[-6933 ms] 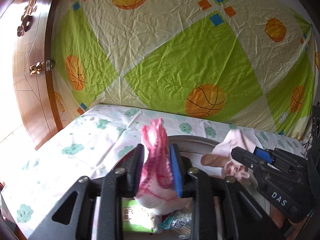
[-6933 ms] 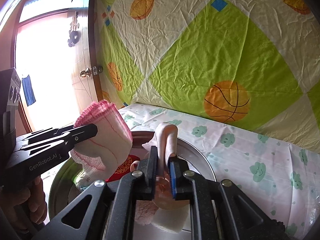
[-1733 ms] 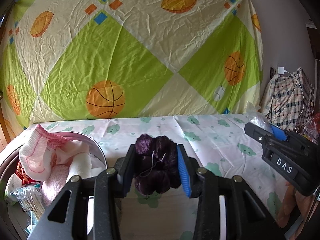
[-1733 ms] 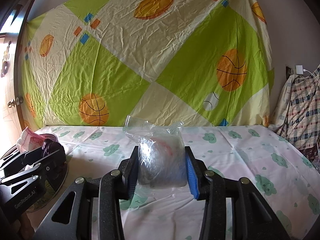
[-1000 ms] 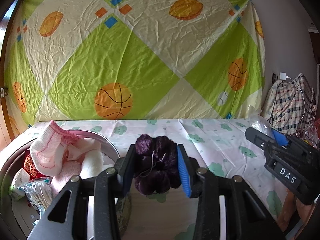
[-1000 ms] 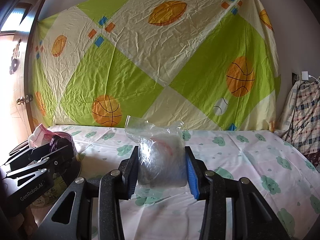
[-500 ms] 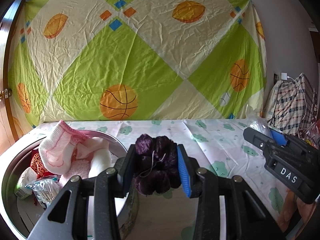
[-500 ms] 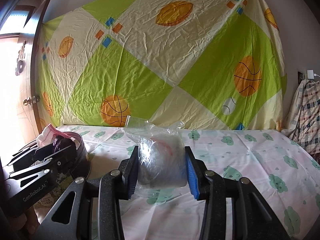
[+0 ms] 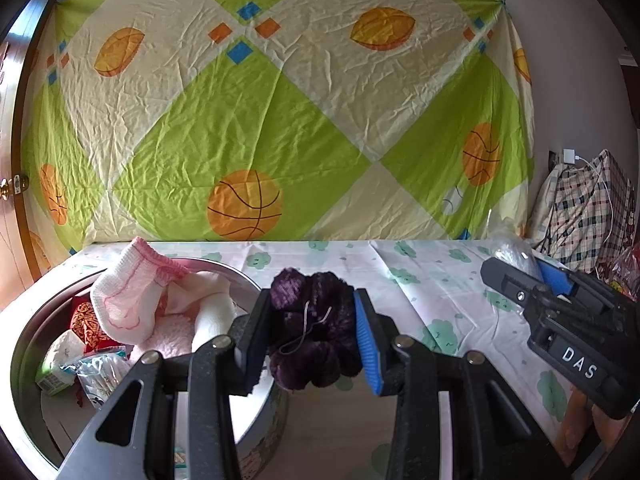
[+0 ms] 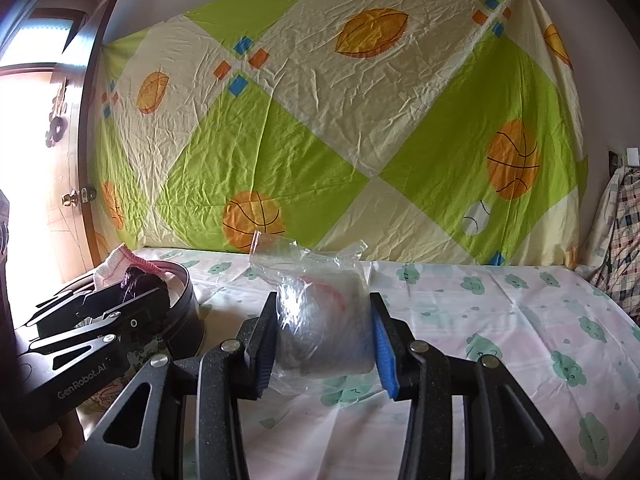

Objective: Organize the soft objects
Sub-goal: 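Carry the scrunchie with the left gripper while the right carries the plastic bag toward the tin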

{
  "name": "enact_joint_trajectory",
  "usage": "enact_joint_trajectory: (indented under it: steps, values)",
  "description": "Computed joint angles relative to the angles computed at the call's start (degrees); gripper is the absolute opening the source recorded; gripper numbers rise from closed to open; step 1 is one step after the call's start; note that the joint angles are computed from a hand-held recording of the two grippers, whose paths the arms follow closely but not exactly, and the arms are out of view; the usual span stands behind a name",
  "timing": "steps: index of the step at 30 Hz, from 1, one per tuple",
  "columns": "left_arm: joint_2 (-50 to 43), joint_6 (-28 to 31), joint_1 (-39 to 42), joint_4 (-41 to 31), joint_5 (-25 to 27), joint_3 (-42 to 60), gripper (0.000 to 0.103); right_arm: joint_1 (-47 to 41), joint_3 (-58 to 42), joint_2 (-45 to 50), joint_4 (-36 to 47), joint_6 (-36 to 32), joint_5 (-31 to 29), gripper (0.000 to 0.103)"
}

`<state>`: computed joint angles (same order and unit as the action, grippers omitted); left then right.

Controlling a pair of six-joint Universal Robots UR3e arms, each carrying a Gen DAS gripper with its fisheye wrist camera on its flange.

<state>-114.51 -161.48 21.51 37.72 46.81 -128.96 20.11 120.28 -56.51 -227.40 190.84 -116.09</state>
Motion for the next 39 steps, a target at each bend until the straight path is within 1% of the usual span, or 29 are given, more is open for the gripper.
enact_joint_trajectory:
  steps: [7, 18, 28, 39]
  values:
    - [0.4, 0.2, 1.6, 0.9, -1.4, -1.3, 0.039, 1.0, -0.8, 0.6, -0.3, -0.2, -0.1, 0.045]
    - [1.5, -0.1, 5.1, -0.5, -4.3, -2.1, 0.039, 2.6, -2.3, 1.7, -1.3, -1.3, -0.7, 0.045]
    - [1.9, 0.2, 7.1, 0.8, -5.7, -3.5, 0.039, 4.5, -5.0, 2.8, 0.5, -1.2, -0.7, 0.045]
    - [2.6, 0.6, 9.8, 0.3, -7.4, -4.3, 0.039, 5.5, -6.7, 3.4, 2.0, -0.3, 0.7, 0.045]
